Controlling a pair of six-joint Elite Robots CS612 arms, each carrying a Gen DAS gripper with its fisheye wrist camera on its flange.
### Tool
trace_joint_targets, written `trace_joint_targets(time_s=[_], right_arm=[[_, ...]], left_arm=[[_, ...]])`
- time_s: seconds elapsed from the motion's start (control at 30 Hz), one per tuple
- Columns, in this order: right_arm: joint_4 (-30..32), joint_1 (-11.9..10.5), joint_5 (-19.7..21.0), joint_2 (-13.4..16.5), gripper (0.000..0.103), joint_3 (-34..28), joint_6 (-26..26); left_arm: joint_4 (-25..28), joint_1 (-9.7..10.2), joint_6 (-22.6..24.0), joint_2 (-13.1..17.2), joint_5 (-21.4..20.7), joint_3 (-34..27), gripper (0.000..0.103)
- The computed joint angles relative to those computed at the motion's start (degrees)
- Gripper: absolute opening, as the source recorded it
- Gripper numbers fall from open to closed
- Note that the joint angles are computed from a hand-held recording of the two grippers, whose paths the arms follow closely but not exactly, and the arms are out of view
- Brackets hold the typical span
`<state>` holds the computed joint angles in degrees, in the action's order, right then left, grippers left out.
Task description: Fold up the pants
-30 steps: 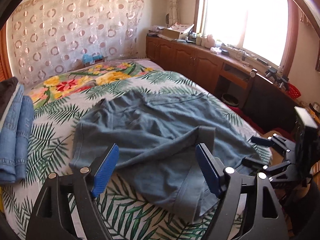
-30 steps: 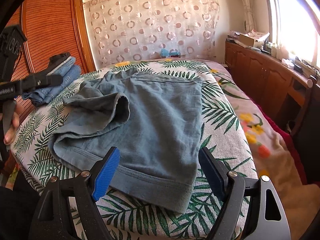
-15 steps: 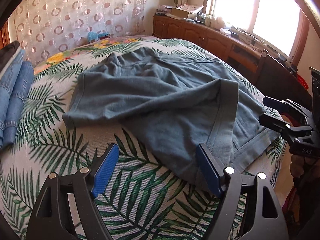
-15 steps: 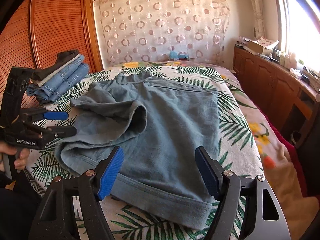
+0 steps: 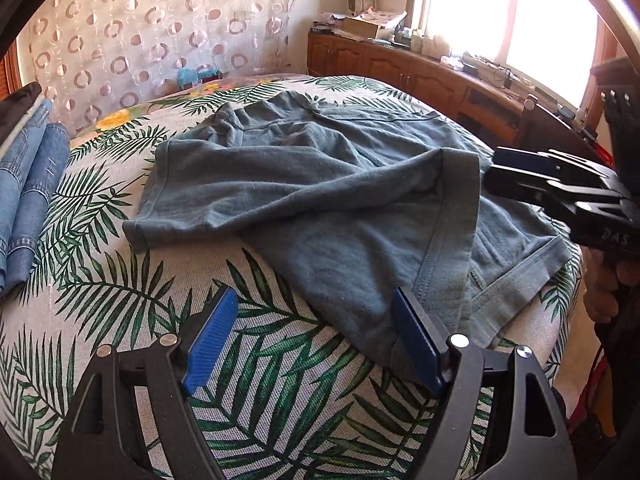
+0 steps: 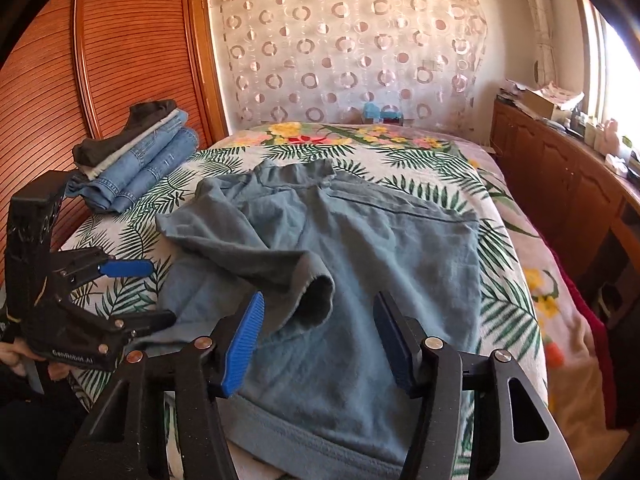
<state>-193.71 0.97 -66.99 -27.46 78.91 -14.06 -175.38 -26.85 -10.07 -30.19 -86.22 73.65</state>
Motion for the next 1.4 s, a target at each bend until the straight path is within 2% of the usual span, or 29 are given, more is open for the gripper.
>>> trace_joint_targets(time_s=[0.37,0.5,0.6,0.7,0.8,0.87,0.93,1.13,1.4], right_arm=[[7.5,0.6,-1.9,1.4,0.058,-4.9,-1.9],[9.7,0.7,-1.7,1.4,0.053,-5.6,-1.7],[10.8,0.9,-1.7,1.6,0.045,-6.2,-1.7],[11.1,0.9,-0.6,1.4,0.015,-6.1,-1.5],[8.9,0.7,0.1,1.1,0.010,-5.1,-0.9],[7.1,0.2,2.5,0.7,0.008,-3.9,0.8],[4.2,-0.3,4.9,0.2,0.007,-2.4,2.4],[-5.9,-1.4,6.7,-1.6,0.006,2.9,5.4],[-14.6,-3.1,5.7,-3.1,0.006,9.5,8.1]], left_arm=[[-0.9,0.19,-1.0,0.0,-0.8,0.3,0.080],[-1.1,0.18,-1.1,-0.1,-0.8,0.4,0.080],[-1.1,0.17,-1.2,-0.1,-0.8,0.4,0.080],[-1.3,0.07,-1.6,-0.2,-0.1,0.7,0.080],[-1.5,-0.01,-2.2,-0.4,1.1,1.0,0.080],[-2.6,-0.06,-2.7,-0.6,1.6,1.5,0.080],[-3.1,-0.17,-2.9,-0.8,2.2,1.8,0.080],[-7.4,-0.77,-0.9,-2.0,2.4,3.3,0.080],[-8.4,-1.45,1.4,-2.3,1.5,3.5,0.080]])
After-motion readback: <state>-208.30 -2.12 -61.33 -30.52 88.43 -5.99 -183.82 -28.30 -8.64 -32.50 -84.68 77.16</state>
